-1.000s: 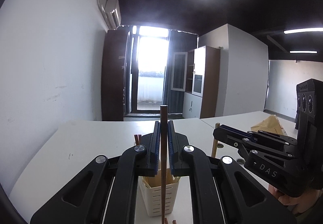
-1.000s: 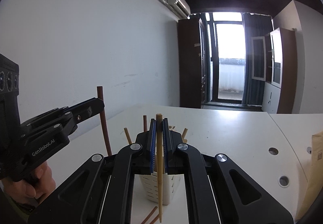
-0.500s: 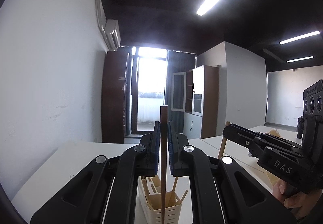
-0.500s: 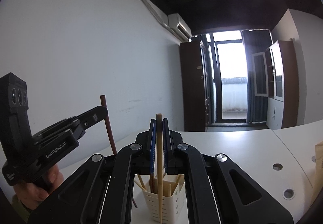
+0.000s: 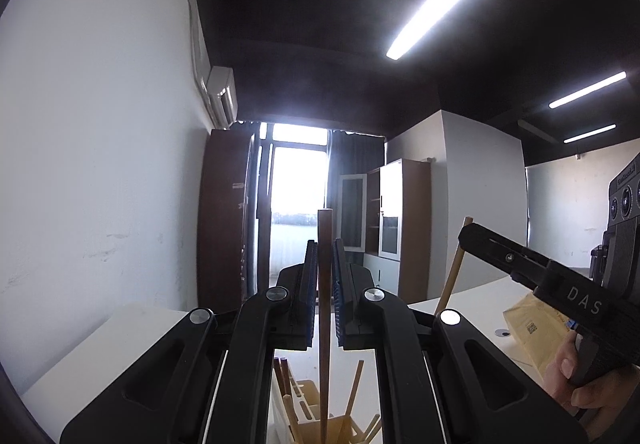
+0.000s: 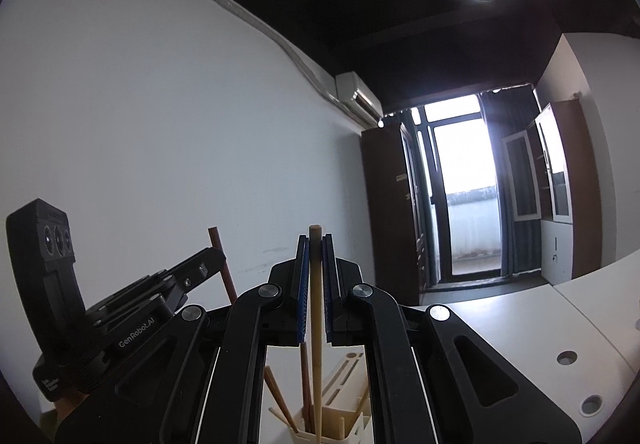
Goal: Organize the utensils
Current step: 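Lower both chopsticks into the holder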
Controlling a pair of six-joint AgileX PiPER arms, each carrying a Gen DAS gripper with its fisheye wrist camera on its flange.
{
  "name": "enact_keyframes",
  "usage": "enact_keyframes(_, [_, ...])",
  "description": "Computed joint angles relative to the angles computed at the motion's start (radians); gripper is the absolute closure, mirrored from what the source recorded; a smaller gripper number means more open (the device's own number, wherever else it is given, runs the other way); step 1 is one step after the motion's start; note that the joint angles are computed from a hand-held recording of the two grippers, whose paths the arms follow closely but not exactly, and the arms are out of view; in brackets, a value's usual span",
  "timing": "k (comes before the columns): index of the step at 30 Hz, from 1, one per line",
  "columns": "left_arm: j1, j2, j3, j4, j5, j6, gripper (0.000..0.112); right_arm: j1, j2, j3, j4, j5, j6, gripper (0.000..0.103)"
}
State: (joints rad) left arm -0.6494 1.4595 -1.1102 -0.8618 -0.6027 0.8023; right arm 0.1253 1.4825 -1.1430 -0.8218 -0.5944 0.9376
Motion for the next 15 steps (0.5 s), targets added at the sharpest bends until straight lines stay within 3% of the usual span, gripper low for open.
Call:
enact_keyframes(3, [0.009, 0.011, -0.002, 0.033, -0.014, -0.043, 0.106, -0.003, 0.012, -0.002, 0.026, -0.022, -0.025, 0.096])
enact_keyframes(5, [0.005, 0.014, 0.014, 0.047, -0.054, -0.078, 0.106, 0.002, 0.029, -0.021, 0.014, -0.009, -0.02, 0.096])
enact_keyframes(8, [0.016, 0.028, 0.008, 0.042, -0.053, -0.087, 0.106, 0.016, 0.074, -0.061, 0.011, 0.014, -0.029, 0.096])
enact_keyframes(15, [0.066, 0.096, -0.084, -0.113, 0.077, 0.035, 0.106, 0.03, 0.151, -0.158, -0.204, 0.115, 0.171, 0.096])
